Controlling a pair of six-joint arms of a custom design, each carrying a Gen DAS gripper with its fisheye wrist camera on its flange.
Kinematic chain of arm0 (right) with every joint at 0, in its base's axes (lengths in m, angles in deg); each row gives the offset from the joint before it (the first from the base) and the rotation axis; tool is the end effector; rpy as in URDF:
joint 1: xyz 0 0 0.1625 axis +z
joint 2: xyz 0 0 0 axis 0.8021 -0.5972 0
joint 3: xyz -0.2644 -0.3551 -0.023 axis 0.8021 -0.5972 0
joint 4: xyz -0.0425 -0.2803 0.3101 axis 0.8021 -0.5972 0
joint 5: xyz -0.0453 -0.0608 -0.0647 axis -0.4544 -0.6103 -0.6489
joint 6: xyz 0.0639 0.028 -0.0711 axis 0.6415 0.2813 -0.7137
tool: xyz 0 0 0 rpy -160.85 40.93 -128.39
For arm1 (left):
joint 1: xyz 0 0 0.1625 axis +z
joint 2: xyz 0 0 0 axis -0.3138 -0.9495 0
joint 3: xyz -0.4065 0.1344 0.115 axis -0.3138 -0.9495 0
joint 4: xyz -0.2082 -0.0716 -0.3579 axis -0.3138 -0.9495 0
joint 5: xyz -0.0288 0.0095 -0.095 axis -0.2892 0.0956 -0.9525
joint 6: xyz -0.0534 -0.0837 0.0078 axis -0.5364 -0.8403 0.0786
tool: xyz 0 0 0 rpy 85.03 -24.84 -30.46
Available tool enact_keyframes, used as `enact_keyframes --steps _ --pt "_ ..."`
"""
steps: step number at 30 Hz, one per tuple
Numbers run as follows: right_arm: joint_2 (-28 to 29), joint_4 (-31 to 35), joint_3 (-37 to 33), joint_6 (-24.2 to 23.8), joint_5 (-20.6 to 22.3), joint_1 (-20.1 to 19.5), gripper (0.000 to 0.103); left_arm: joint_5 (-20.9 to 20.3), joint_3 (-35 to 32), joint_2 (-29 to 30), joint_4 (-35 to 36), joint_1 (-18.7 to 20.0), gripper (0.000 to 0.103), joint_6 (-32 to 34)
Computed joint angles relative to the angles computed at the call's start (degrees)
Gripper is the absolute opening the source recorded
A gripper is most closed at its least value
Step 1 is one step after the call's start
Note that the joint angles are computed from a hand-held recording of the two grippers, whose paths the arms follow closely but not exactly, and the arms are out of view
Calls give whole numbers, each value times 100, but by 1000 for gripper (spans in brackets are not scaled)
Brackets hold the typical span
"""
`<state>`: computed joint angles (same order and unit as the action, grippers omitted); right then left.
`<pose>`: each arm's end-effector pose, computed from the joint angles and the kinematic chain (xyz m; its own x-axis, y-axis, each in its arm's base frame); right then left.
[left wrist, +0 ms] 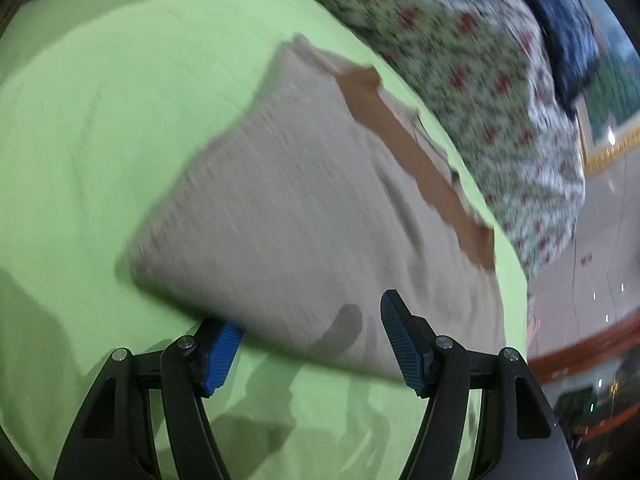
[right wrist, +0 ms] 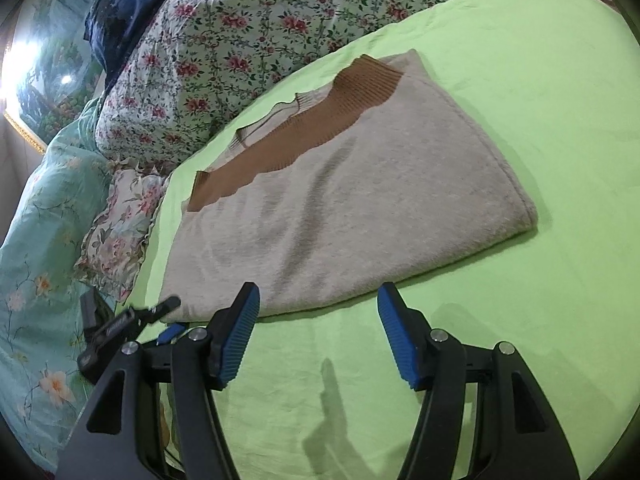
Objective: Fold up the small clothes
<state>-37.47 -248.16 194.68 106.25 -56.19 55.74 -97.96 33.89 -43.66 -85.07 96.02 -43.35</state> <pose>0.1951 -0.3352 0.0563 -0.9334 0.3376 0.1219 0.0787 0.5237 -0.8483 0.0159 -0.6111 0.1653 -0.9839 0.1455 -0.1038 0.1747 0.9057 -0.3862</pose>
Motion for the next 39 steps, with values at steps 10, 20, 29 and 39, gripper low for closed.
enact_keyframes --steps 10,20,29,39 --pt "-337 195 -46 -324 380 -276 63 486 -634 440 -143 -139 12 154" --pt "-1651 1329 187 -656 1978 -1227 63 392 138 200 -596 -1431 7 1275" --pt "-2158 2897 -391 -1041 3223 -1714 63 200 213 874 -329 -1685 7 1602" --pt "-1440 4602 -2045 -1080 3785 -1987 51 143 292 891 -307 -1619 7 1760"
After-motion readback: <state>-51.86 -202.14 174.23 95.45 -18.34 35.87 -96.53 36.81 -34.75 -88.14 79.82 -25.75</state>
